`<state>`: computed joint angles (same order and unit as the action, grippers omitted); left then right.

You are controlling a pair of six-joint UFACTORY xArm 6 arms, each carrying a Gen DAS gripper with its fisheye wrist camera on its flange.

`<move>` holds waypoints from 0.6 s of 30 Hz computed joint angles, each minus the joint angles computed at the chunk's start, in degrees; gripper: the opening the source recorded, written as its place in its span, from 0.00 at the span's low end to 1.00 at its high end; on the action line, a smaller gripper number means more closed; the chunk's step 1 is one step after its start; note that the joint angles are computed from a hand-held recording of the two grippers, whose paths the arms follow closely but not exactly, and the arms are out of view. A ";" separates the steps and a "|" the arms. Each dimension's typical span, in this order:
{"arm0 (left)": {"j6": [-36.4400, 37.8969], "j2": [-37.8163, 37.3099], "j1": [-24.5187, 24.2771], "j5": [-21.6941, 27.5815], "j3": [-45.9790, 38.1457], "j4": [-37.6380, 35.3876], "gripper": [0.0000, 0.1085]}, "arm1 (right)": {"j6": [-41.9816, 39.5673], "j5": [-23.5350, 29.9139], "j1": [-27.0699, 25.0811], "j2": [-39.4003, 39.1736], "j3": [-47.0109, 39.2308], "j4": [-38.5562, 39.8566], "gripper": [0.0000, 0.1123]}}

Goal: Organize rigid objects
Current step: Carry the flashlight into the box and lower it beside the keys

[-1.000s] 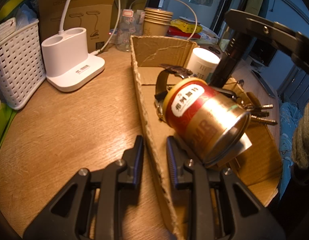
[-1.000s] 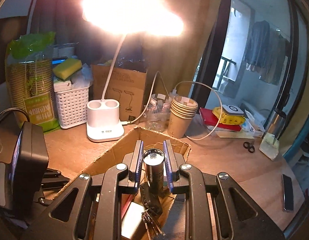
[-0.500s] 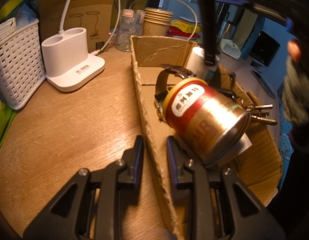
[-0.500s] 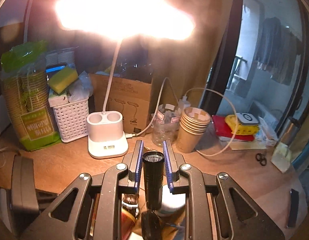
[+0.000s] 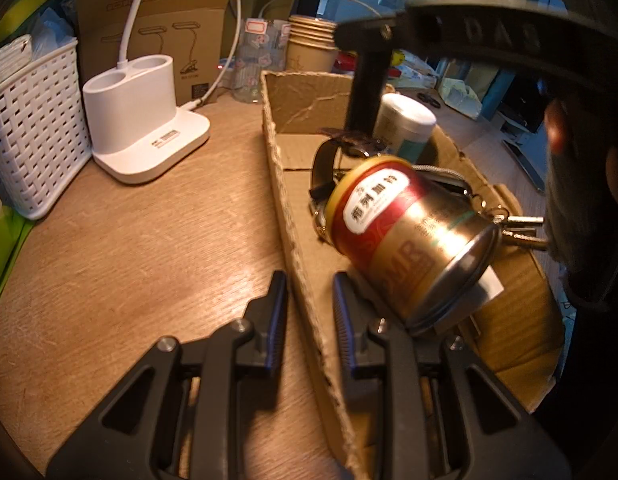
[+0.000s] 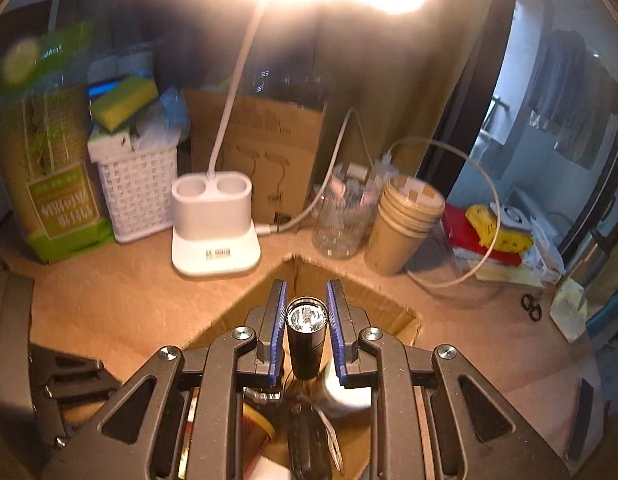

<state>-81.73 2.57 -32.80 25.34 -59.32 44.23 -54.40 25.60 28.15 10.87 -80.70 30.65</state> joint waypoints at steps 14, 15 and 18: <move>-0.01 0.00 0.00 -0.01 0.01 0.01 0.23 | 0.55 -1.16 -2.02 -6.01 9.97 -1.76 0.19; -0.01 0.00 0.00 -0.01 0.01 0.01 0.23 | 0.61 -1.03 -2.09 -6.18 10.26 -1.55 0.19; -0.01 0.00 0.00 -0.01 0.01 0.01 0.23 | 0.36 -0.72 -2.46 -6.62 11.08 -0.51 0.19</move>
